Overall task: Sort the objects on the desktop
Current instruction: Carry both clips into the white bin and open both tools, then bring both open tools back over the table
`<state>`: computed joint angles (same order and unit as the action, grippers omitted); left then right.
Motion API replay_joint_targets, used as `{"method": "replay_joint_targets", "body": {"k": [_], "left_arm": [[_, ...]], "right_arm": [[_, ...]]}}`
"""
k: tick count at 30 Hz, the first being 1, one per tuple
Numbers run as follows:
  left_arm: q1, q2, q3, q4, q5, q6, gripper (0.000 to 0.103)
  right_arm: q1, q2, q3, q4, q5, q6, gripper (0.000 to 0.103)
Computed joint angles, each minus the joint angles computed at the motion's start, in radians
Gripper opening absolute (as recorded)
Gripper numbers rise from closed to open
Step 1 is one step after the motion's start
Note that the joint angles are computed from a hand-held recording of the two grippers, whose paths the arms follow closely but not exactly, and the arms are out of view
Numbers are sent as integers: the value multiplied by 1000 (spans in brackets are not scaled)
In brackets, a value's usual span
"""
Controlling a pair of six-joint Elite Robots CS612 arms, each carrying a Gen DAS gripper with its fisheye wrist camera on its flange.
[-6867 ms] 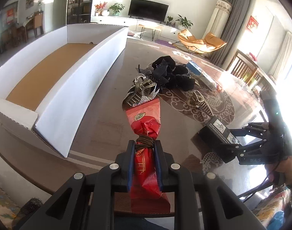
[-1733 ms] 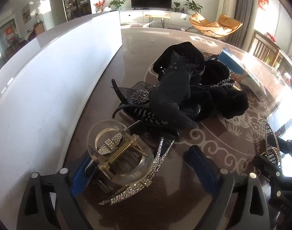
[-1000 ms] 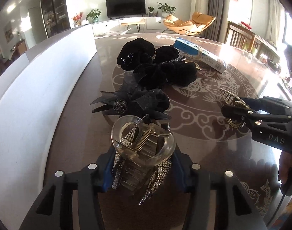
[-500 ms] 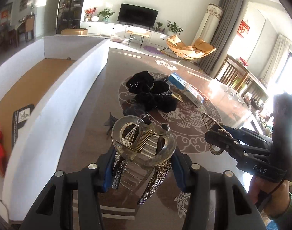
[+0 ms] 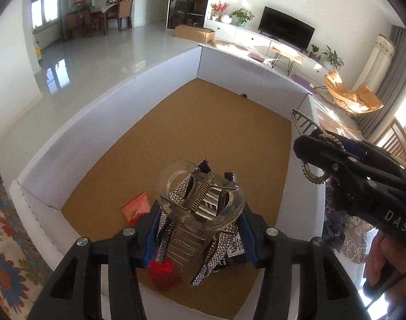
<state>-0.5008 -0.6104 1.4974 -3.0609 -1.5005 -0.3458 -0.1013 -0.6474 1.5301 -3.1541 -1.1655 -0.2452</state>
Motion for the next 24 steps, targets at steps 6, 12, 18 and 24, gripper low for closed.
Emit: {"method": "replay_joint_targets", "body": {"k": [6,12,18,24], "left_arm": [[-3,33,-70,178,62,-61,60],[-20,8,-4,35,74,-57,62],[-87,-48,103,-178,-18,25,72],[-173,-36,159,-301,-155,105,103]], "right_arm": [[9,70,-137,210,-52,41,59],[-50,30,-24,14,57,161,73],[-137,-41,192,-223,44,170,89],[-225,-72,397,-327,-177,131,92]]}}
